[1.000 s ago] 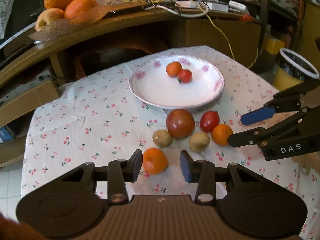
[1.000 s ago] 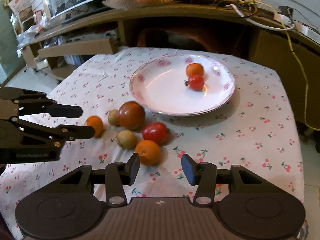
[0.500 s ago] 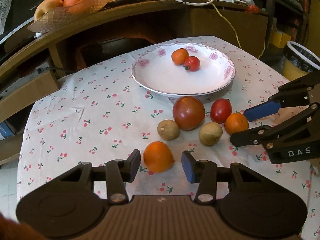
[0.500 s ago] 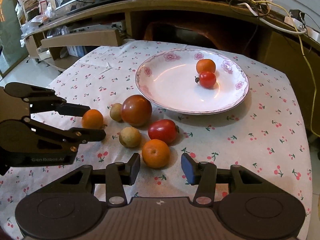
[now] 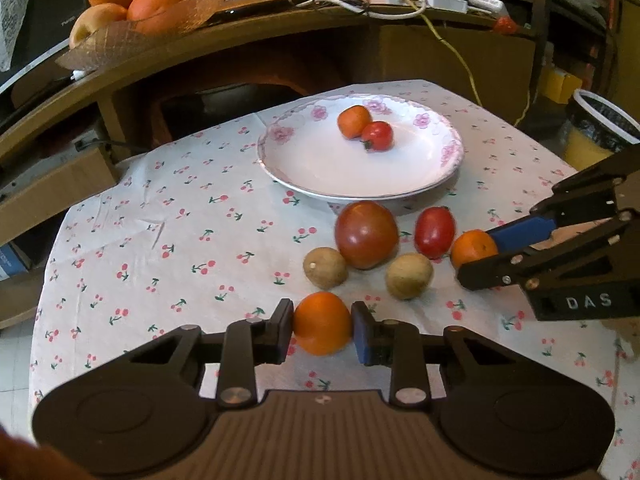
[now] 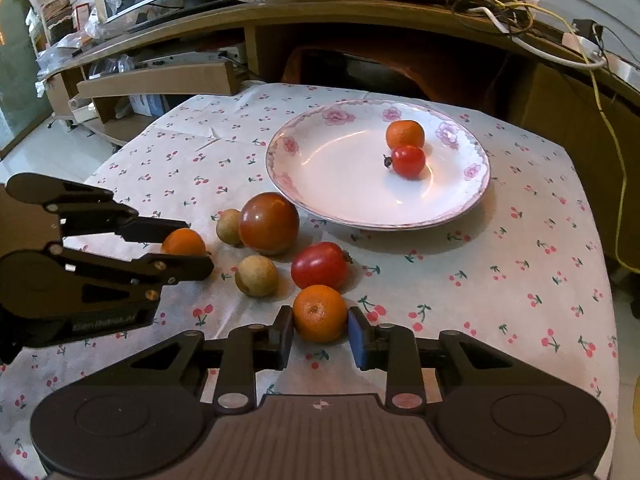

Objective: Organize fruits
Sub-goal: 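Grasp an orange with the left tool while the right tool grasps another orange, then carry both held oranges toward the white bowl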

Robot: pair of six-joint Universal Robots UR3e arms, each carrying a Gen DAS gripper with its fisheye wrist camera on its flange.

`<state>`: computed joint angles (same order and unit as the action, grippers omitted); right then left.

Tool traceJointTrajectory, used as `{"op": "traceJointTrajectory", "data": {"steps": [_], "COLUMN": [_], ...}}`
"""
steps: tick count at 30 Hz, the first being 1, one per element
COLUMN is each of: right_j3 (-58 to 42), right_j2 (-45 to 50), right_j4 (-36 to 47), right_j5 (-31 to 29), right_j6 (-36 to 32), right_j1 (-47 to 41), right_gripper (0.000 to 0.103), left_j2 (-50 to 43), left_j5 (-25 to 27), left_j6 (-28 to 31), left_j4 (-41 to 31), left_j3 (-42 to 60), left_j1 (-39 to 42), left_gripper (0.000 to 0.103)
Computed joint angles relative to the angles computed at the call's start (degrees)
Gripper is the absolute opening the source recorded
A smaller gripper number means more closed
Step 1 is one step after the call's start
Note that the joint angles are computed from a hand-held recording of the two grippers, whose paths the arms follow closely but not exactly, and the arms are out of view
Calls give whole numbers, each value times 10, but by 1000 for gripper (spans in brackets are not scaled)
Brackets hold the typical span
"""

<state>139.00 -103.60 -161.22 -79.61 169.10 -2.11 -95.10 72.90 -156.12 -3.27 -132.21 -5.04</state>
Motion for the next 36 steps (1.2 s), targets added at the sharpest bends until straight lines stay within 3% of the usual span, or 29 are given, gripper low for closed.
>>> {"op": "traceJointTrajectory", "data": {"steps": [10, 19, 22, 36], "right_j3": [41, 67, 71, 79], "right_j2": [-102, -131, -147, -145], "right_j4": [59, 60, 76, 56], "right_j5": [-10, -25, -17, -9], "right_j6": [-4, 7, 2, 0], "right_j1": [9, 25, 16, 10], "right_gripper": [29, 33, 44, 43], "left_j2": [96, 109, 116, 119], "left_j5": [-10, 3, 2, 2], "left_j6": [1, 10, 13, 10], "left_j4": [-26, -26, -33, -23], "left_j3": [-74, -96, -101, -109], "left_j1": [-10, -17, -15, -12], "left_gripper": [36, 39, 42, 45]}}
